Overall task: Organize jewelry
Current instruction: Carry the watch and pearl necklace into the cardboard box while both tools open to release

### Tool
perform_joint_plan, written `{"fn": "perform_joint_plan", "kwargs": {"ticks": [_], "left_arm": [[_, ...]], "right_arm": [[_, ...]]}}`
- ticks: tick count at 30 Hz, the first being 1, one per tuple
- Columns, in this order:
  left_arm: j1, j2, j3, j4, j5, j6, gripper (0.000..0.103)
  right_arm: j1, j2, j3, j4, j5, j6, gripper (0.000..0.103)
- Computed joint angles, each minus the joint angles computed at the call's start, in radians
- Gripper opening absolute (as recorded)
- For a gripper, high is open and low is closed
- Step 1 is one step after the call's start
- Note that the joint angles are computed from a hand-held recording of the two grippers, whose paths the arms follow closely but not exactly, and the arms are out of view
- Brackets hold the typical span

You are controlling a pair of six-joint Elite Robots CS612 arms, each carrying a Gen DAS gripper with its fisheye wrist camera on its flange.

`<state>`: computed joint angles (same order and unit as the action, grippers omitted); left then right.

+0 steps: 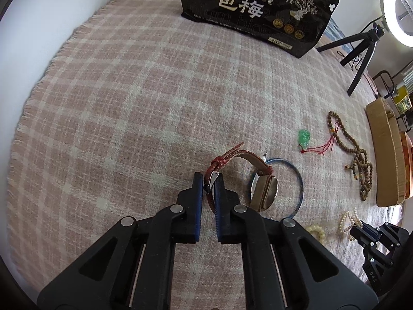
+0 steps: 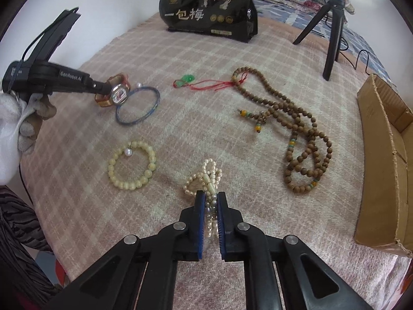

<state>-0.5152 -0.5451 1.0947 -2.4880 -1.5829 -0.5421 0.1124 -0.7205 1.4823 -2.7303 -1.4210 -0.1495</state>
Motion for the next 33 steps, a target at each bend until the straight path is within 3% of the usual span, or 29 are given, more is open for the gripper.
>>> {"fn": "perform_joint_plan", "kwargs": {"ticks": [10,15,33], "left_arm": [[-0.005,-0.029,0.031,-0.105,-0.012,-0.016,0.006],[-0.019,-0.020,-0.003,-0.133,-0.020,-0.015,0.006],[-0.092,0.026,-0.133,-0.164,-0.086,0.071,0.006]], "right_arm": [[-0.010,-0.029,0.016,-0.113,0.021,0.039,0.006],[-0.020,-0.042,0.021,-0.168,0.025,0.070,0.006],[-0.105,-0.102,0.094,-0.314,-0.072,0.216,0.006]]}}
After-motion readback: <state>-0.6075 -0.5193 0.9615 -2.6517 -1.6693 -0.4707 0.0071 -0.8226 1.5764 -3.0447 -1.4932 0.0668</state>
